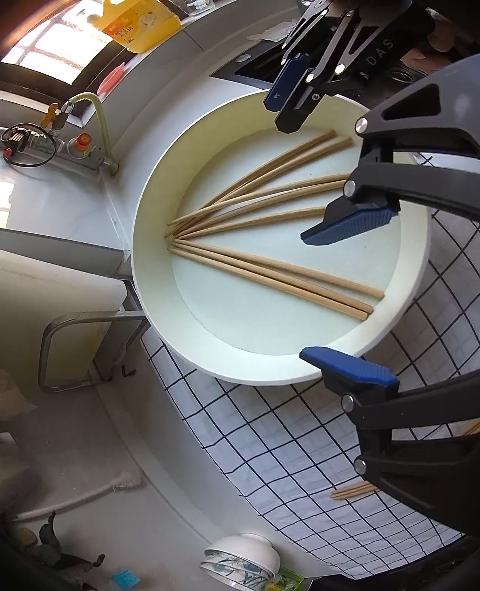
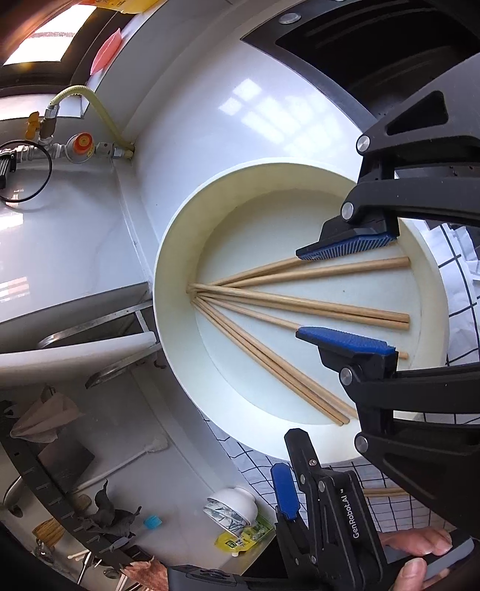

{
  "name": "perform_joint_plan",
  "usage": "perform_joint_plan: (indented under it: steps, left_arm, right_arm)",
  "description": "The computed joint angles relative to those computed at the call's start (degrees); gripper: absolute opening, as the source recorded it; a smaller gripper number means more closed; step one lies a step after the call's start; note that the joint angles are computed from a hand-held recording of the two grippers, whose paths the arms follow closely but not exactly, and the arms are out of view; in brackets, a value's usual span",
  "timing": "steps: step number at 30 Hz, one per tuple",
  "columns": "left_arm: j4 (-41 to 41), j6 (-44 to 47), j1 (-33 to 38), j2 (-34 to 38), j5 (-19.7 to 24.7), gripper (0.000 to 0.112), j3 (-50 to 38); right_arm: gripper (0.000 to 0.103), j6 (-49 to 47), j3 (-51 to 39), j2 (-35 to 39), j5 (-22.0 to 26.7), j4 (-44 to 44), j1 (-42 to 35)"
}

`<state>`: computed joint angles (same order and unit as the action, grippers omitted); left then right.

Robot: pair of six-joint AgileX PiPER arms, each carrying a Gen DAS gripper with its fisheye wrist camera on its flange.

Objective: Organize utensils
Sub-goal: 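Move both open tools back over the last chopsticks on the cloth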

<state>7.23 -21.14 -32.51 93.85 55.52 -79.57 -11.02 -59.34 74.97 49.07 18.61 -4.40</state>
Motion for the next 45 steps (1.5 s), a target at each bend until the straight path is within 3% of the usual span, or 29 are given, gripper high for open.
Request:
perform_joint_plan:
  steps: [9,20,26,33,39,45]
  left_arm:
    - [1.78,-2.74,0.54,-9.34,0.09,0.062,7.75]
    - [1.99,-0.78,7.41,-22.65,0.67,0.068,17.33]
    - [-3.04,7.58,20.06,-29.80,1.72,0.071,23.24]
    - [-11.17,24.65,43.70,-35.28,2.15,0.075,30.01]
    - [-18.68,41.07,63.71,-34.24,0.73,0.075,34.22]
    - [-22.48,50.64,72.59,-31.76,-2.03,0.075,36.89]
  right_arm:
    - [0.040,5.43,0.47,-4.76,1.41,-3.04,6.38]
    - [0.043,19.32,-0.21,-6.39,1.30,-11.57,22.61]
    - [0.046,27.92,-2.89,-3.76,0.91,-17.10,33.99]
    - [0.048,36.35,-7.33,2.12,0.38,-22.21,46.31]
    - [0.049,40.60,-11.09,9.16,0.24,-24.92,53.82]
    - [0.049,42.48,-13.46,16.75,-0.85,-24.92,57.85]
